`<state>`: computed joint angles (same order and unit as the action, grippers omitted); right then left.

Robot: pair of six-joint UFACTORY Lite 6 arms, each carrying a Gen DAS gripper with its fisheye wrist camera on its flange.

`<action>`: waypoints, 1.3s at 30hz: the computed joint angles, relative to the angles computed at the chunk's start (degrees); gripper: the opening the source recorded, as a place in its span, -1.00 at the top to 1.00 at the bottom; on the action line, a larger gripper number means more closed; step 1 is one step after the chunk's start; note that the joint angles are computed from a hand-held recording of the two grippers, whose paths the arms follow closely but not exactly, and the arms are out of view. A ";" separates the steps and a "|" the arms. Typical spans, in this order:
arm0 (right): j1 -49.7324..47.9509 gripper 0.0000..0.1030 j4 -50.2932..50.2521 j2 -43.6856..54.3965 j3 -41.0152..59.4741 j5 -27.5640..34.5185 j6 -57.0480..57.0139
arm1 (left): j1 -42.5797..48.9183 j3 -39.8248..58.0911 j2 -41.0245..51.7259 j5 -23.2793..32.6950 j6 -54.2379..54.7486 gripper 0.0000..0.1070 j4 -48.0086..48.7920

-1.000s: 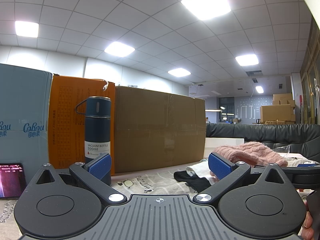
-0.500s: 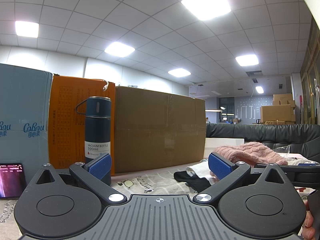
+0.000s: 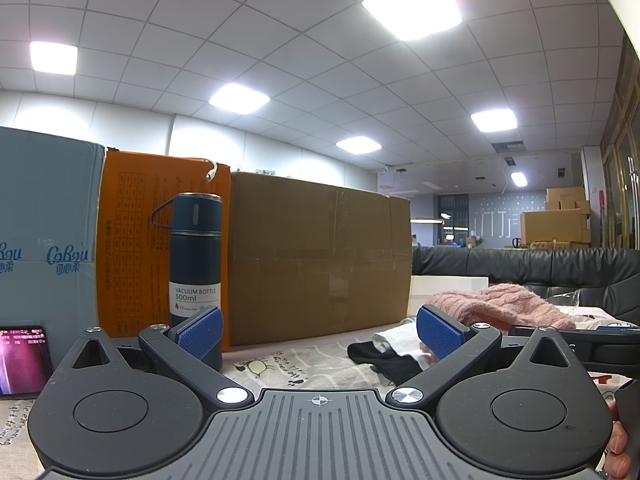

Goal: Fold clothes

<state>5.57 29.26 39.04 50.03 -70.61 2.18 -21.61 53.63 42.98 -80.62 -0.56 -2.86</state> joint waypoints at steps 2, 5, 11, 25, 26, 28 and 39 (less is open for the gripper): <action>-0.01 -1.00 -0.10 0.04 -0.05 -0.22 0.34 | -0.11 -0.15 0.09 -0.54 0.09 -0.93 -0.19; -0.31 -1.00 -0.74 -0.07 -0.66 -1.32 1.68 | -0.24 -0.66 0.06 -1.62 0.20 -0.93 -0.47; -1.70 -1.00 -4.35 -0.66 -3.60 -6.12 7.79 | -1.14 -2.05 0.03 -4.92 1.10 -0.93 -1.81; -7.08 -1.00 -20.24 -1.90 -9.88 -15.76 20.72 | -8.79 -11.49 -6.49 -13.20 5.74 -0.93 -12.54; -7.37 -1.00 -21.17 -1.92 -10.17 -16.34 21.18 | -9.64 -12.91 -7.39 -13.71 6.01 -0.93 -13.62; -7.82 -1.00 -22.83 -1.98 -10.81 -17.56 21.88 | -11.15 -15.80 -9.10 -14.38 6.06 -0.93 -15.48; -8.17 -1.00 -30.17 -7.48 -20.89 -26.80 20.68 | -19.73 -33.93 -20.00 -19.64 5.30 -0.93 -27.38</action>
